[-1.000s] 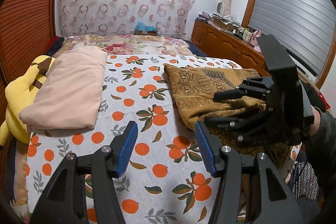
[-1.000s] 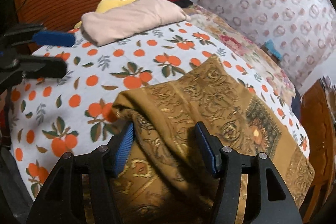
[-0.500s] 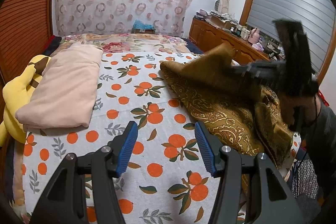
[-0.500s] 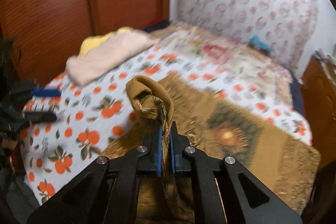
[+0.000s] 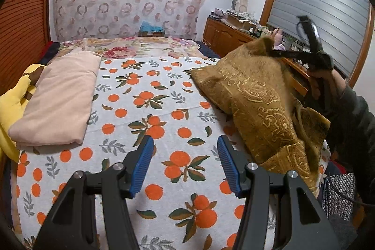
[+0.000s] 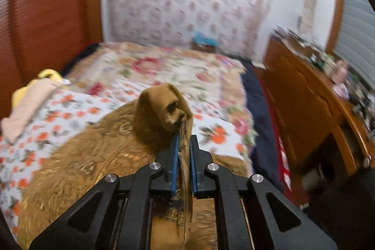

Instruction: Fold small clothes

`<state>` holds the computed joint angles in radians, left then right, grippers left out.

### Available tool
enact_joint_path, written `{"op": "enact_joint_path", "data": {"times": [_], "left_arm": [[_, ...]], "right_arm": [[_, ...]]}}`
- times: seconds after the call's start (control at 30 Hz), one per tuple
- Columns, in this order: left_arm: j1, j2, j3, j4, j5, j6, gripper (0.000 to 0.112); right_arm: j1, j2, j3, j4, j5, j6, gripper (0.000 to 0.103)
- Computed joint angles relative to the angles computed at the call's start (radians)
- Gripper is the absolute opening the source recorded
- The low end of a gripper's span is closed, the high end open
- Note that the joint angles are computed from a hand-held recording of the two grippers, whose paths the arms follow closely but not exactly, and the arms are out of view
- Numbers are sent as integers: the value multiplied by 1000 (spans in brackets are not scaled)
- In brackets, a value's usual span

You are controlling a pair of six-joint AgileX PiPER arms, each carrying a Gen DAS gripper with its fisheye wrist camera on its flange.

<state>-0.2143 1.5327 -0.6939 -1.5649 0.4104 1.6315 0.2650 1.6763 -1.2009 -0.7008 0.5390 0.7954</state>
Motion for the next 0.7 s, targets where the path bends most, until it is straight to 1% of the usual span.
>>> {"op": "enact_joint_path", "data": {"times": [0.07, 0.1, 0.13, 0.27, 0.37, 0.43, 0.47, 0.53, 0.63, 0.7], "left_arm": [[-5, -1, -1, 7, 2, -5, 56], [-13, -1, -2, 8, -3, -9, 56], [-22, 0, -2, 8, -7, -11, 56], [-44, 1, -2, -3, -13, -8, 56], [-66, 5, -3, -12, -21, -5, 56], [-80, 9, -7, -14, -27, -6, 56], [-88, 11, -8, -18, -28, -5, 56], [-100, 14, -11, -30, -30, 2, 56], [-123, 16, -12, -43, -33, 8, 56], [-141, 18, -14, -36, -40, 2, 56]], "right_arm": [[-3, 7, 16, -43, 22, 37, 18], [-8, -2, 40, -50, 9, 47, 21], [-12, -20, 69, -47, -7, 55, 28], [5, -111, 200, -30, -70, 61, 38], [61, -201, 324, -42, -104, 123, 42], [106, -247, 383, -62, -105, 172, 42], [142, -274, 421, -99, -104, 229, 42], [198, -303, 459, -119, -95, 285, 43], [269, -313, 502, -149, -112, 375, 45], [305, -299, 515, -201, -114, 452, 50]]}}
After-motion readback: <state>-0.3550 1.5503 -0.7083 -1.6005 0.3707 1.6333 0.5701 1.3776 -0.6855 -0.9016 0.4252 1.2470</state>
